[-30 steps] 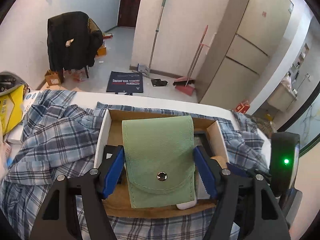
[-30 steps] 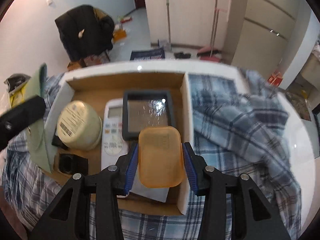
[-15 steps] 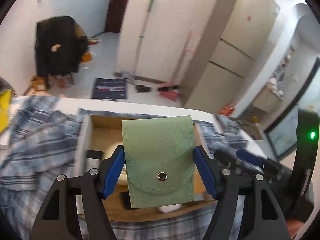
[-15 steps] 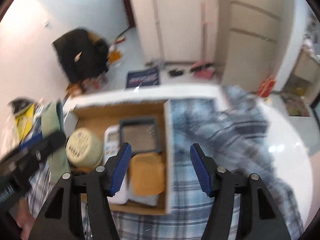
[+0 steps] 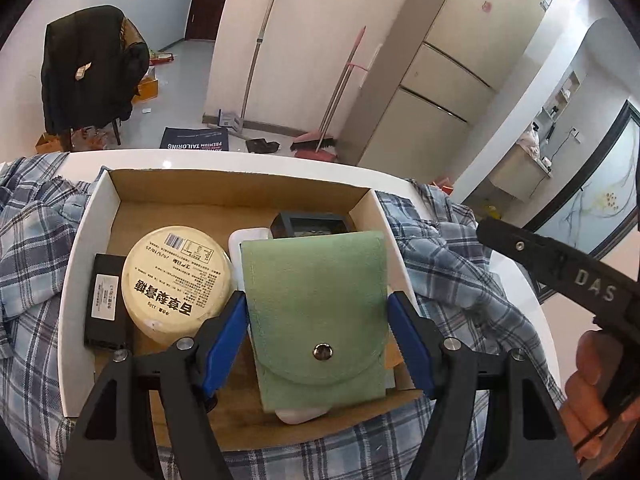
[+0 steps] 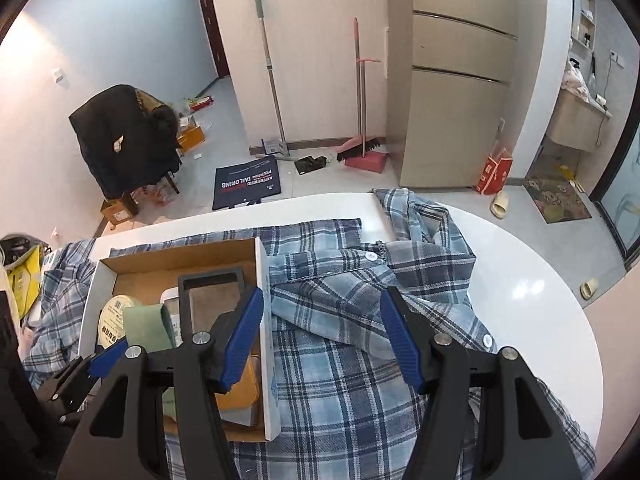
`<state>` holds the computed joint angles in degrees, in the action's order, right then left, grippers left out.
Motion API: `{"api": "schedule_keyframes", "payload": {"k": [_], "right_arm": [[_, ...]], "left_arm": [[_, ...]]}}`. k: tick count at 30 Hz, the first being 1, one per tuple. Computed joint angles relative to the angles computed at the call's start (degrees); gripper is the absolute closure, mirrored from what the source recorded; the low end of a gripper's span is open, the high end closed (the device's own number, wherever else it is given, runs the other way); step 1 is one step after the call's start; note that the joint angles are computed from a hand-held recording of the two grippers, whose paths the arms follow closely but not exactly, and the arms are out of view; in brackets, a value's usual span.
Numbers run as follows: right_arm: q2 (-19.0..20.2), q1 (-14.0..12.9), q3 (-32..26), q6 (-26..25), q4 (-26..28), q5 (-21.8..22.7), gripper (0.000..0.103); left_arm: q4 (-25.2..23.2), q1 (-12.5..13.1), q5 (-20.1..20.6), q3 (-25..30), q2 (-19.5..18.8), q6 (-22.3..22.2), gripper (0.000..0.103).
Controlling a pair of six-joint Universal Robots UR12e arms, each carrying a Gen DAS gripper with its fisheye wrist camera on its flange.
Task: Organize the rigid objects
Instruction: 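Open both tools to drop the orange case and green pouch into the box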
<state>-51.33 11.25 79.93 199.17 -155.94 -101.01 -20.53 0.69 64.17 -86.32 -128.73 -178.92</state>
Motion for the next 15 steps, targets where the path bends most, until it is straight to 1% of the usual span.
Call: {"api": "schedule_keyframes", "payload": {"k": [4,8,11,12,15], "right_arm": [[-0.2,0.1,0.5,-0.5,-1.3,-0.5,0.043],[-0.5,-0.1,0.7,0.0,-1.8,0.3,0.043],[-0.8,-0.1,1.0,0.7,-1.9,0.0,0.043],[-1.0,-0.1,1.2,0.9,-2.3,0.1,0.043],[-2.2,0.5,2.5,0.3,-5.6,-1.2,0.043]], "left_arm": [[0.7,0.1,0.4,-0.4,0.0,-0.9,0.027],[0.9,0.1,1.5,-0.4,0.2,-0.4,0.027],[1.1,0.2,1.1,-0.6,0.8,0.5,0.027],[1.9,0.3,1.1,-0.9,1.2,0.4,0.027],[9.3,0.9,1.4,-3.5,3.4,0.2,0.027]]}}
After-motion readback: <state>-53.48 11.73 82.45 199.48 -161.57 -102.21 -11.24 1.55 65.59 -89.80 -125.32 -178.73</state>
